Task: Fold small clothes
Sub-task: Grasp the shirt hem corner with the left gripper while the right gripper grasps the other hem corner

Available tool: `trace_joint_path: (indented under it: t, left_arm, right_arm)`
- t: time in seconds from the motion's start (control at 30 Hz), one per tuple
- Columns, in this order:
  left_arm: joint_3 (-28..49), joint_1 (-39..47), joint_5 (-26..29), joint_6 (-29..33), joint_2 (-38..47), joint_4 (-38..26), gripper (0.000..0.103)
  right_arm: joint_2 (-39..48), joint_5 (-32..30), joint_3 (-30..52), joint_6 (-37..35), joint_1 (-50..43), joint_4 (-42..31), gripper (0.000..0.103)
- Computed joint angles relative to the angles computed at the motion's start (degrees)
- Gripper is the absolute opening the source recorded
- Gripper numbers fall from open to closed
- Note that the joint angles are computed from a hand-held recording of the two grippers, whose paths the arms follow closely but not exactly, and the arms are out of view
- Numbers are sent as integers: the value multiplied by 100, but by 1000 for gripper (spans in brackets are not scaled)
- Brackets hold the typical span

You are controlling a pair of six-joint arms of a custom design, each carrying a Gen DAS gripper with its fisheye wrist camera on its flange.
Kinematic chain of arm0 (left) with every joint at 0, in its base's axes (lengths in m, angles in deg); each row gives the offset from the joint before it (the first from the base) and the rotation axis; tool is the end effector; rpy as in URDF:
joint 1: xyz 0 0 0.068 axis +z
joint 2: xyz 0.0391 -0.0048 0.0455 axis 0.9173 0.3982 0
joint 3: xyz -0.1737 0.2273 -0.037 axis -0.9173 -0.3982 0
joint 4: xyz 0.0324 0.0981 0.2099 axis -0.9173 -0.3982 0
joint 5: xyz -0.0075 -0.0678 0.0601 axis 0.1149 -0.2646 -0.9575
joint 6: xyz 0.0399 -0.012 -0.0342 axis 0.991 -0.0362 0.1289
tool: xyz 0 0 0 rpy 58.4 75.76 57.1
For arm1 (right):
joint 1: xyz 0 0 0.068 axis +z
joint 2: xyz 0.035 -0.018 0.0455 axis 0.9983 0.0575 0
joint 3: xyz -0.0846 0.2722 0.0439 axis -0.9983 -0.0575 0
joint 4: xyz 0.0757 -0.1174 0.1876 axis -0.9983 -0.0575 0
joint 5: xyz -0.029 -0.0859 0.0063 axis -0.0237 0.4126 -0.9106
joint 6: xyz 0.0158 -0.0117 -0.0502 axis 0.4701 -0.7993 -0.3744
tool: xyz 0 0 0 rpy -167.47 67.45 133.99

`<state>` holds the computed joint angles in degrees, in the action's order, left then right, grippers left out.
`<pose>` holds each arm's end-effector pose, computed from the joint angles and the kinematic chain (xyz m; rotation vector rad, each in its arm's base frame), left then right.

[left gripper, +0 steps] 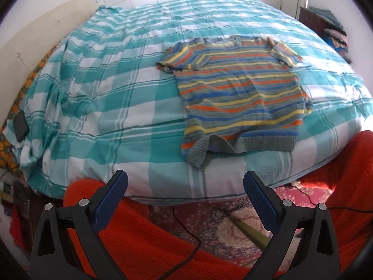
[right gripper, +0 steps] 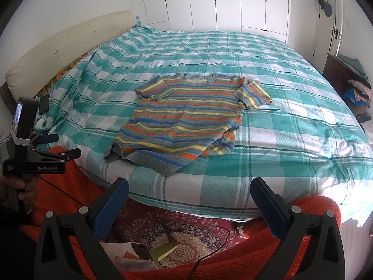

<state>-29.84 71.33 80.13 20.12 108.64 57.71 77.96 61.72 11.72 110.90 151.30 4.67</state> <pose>0.3176 0.0165 0.1852 1.0300 2.3985 -0.0783 0.1191 0.2014 0.2552 0.6808 2.4047 -0.0614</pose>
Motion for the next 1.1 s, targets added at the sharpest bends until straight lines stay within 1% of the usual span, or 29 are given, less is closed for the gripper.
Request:
trace_joint_path:
  t: [0.33,0.4,0.47,0.5,0.53,0.6,0.67,0.7,0.73,0.77,0.8,0.83,0.9,0.93,0.97,1.0,1.07,1.1]
  left_arm:
    - [32,-77,-180,85,197,124,100]
    - [140,-111,-203,203,467,167,100]
    - [399,-192,-286,252,934,122,100]
    - [502,-311,-461,236,1242,260,96]
    - [517,-381,-507,267,1369,352,87]
    - [467,-625,-624,488,1735,782,84]
    - [324,-823,-859,481,1973,1344,81]
    - [321,-947,-995,423,2162,1628,71]
    - [371,-984,-1033,392,2264,1688,49]
    - [527,-1027,-1062,316,2424,1632,32]
    - [888,-1063,-1073,135,2630,1252,2]
    - [1116,-1026,-999,31,2692,942,2]
    - [1946,-870,-292,-378,2769,-305,2]
    - [2207,-834,-84,-468,2792,-702,1]
    - [2672,-794,198,-632,2827,-1311,1]
    - [2901,-796,344,-744,2833,-1561,1]
    - [3361,-819,601,-964,2821,-1991,1]
    - [3581,-838,704,-1102,2793,-2116,1]
  right_arm:
    - [8,-120,-127,-150,-104,192,103]
    - [5,-142,-135,-155,-112,215,103]
    - [5,-132,-146,-164,-112,238,103]
    - [-2,-124,-171,-185,-119,278,103]
    - [-11,-135,-214,-227,-148,344,103]
    - [-37,-168,-314,-276,-210,463,103]
    - [-63,-174,-376,-231,-224,480,103]
    - [-92,-158,-405,-178,-214,453,103]
    - [-131,-153,-427,-154,-213,423,103]
    - [-172,-148,-462,-122,-205,387,103]
    - [-225,-163,-511,-163,-222,372,103]
    - [-264,-176,-551,-245,-260,370,103]
    - [-314,-211,-669,-594,-404,362,103]
    - [-321,-278,-807,-922,-567,463,103]
    - [-281,-451,-1004,-1355,-835,679,103]
    - [-245,-571,-1173,-1640,-1022,902,103]
    - [-27,-975,-1680,-2534,-1586,1900,103]
    - [113,-1113,-1810,-2794,-1737,2290,103]
